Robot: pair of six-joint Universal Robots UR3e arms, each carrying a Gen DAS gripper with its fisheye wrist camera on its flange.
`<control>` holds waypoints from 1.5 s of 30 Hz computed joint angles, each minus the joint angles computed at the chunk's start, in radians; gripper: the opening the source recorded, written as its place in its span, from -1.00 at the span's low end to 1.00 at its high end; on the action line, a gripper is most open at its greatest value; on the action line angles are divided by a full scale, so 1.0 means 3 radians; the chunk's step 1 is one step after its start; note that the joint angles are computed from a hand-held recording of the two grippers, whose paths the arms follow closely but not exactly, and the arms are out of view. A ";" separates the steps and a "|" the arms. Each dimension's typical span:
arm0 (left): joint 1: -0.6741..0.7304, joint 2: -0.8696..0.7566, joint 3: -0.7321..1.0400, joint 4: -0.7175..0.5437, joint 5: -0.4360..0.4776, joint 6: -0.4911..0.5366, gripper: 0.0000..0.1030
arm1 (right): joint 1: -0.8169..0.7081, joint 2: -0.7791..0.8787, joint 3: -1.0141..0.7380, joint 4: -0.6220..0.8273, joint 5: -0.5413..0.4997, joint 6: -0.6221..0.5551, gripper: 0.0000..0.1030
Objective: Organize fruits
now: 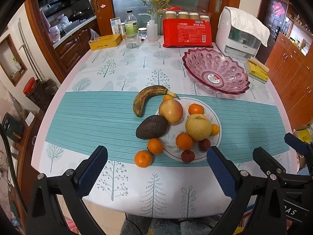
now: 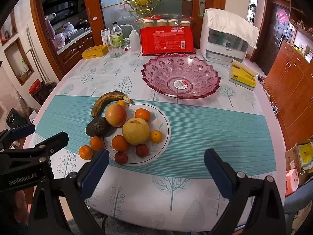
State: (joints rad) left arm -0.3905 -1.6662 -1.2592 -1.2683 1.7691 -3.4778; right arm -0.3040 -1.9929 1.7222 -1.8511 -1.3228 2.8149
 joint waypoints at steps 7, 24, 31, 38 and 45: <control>-0.0011 0.0051 -0.0068 0.0033 0.0022 0.0009 0.96 | -0.0106 -0.0123 0.0032 0.0054 0.0132 -0.0098 0.90; 0.0082 -0.0058 0.0173 -0.0084 -0.0034 0.0203 0.96 | -0.0019 -0.0016 -0.0074 -0.0020 0.0076 0.0068 0.90; 0.0168 -0.0075 0.0160 -0.0104 -0.0080 0.0240 0.96 | 0.0154 0.0164 -0.0140 -0.0100 -0.0021 0.0182 0.90; 0.0235 -0.0117 0.0166 -0.0084 -0.0095 0.0299 0.96 | 0.0276 0.0311 -0.0178 -0.0158 -0.0109 0.0269 0.90; 0.0358 -0.0124 0.0116 -0.0014 -0.0126 0.0382 0.96 | 0.0372 0.0456 -0.0243 -0.0234 -0.0137 0.0301 0.90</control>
